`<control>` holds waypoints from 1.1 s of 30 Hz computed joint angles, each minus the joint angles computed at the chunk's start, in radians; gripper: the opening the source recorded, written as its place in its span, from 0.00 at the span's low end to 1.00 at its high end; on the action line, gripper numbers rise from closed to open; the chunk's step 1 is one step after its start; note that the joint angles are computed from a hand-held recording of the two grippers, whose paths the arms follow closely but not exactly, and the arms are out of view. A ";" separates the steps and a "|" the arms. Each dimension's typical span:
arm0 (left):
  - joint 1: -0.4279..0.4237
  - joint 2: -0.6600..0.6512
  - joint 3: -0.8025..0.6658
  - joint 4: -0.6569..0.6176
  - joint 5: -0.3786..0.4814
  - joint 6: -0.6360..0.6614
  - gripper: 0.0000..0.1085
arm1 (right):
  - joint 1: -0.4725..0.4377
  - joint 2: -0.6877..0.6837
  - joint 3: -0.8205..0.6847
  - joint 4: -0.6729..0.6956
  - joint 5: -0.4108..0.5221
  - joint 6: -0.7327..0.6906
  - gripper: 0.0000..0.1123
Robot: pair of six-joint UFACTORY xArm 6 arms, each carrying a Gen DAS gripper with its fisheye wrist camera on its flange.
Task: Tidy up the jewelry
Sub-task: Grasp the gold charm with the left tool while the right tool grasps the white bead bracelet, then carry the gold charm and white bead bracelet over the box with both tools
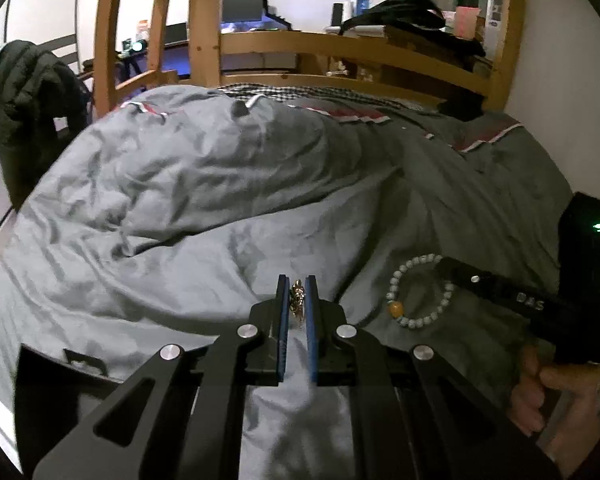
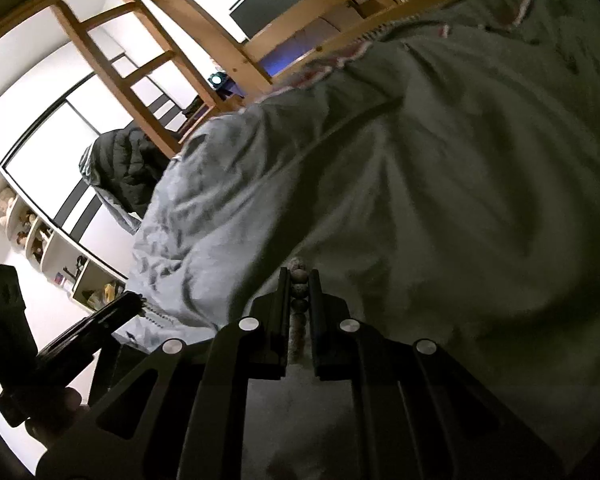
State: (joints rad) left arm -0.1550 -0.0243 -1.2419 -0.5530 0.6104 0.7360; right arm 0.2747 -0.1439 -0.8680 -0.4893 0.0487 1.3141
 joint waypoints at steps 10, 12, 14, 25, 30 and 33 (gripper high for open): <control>0.069 -0.144 0.040 0.104 0.076 -0.151 0.07 | 0.125 -0.193 -0.007 0.101 0.235 -0.077 0.09; 0.092 -0.192 0.061 0.120 0.104 -0.156 0.07 | 0.163 -0.221 -0.019 0.090 0.305 -0.061 0.09; 0.117 -0.241 0.086 0.158 0.137 -0.169 0.07 | 0.200 -0.236 -0.032 0.086 0.359 -0.028 0.09; 0.273 -0.373 0.156 0.125 0.323 -0.107 0.07 | 0.414 -0.236 -0.171 -0.014 0.641 0.097 0.09; 0.310 -0.400 0.175 0.122 0.363 -0.078 0.07 | 0.484 -0.189 -0.224 -0.029 0.754 0.102 0.09; 0.338 -0.407 0.176 0.114 0.382 -0.059 0.07 | 0.515 -0.161 -0.247 -0.033 0.813 0.109 0.09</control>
State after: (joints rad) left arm 0.1830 -0.4311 -1.0658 -0.4393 0.9925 0.6771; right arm 0.7901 -0.3052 -1.1153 -0.5226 0.8621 1.4232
